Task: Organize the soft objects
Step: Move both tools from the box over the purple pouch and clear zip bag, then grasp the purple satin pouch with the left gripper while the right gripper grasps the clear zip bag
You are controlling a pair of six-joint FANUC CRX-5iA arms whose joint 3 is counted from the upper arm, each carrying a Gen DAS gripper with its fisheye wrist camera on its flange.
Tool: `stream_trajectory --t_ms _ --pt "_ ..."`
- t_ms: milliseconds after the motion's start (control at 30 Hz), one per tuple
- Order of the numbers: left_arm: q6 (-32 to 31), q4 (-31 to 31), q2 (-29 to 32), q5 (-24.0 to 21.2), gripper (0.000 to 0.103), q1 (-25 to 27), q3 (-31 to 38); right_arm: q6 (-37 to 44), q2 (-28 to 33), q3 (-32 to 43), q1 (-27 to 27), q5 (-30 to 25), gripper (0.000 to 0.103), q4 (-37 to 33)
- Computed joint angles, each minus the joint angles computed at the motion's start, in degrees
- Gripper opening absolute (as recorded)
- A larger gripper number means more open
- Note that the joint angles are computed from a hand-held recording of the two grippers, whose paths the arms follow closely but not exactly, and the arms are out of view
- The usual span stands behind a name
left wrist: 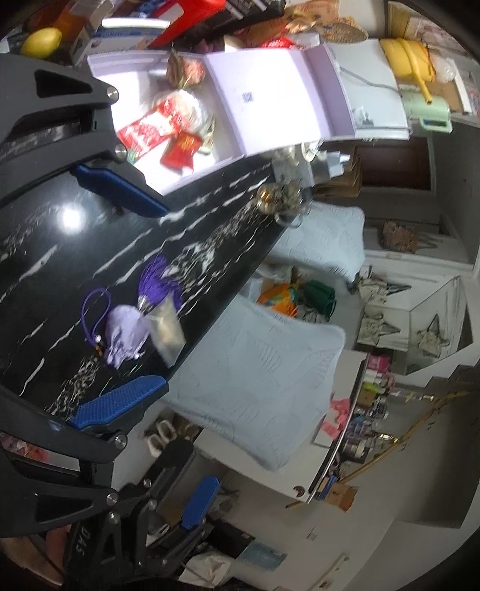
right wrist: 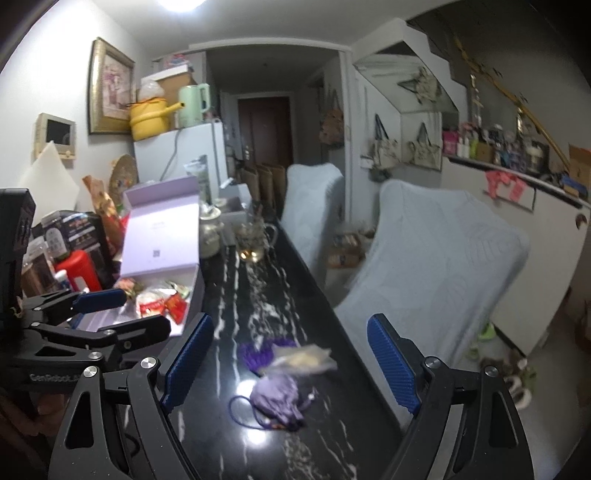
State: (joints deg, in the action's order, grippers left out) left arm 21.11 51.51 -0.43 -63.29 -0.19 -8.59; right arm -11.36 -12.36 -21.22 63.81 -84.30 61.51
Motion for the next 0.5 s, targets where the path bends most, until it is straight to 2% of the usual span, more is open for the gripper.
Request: stream_trajectory --t_ms 500 --pt "3.7 -6.8 2.5 -1.0 0.088 -4.0 -0.8 -9.2 -5.6 -7.2 3.3 -2.0 0.086 -8.5"
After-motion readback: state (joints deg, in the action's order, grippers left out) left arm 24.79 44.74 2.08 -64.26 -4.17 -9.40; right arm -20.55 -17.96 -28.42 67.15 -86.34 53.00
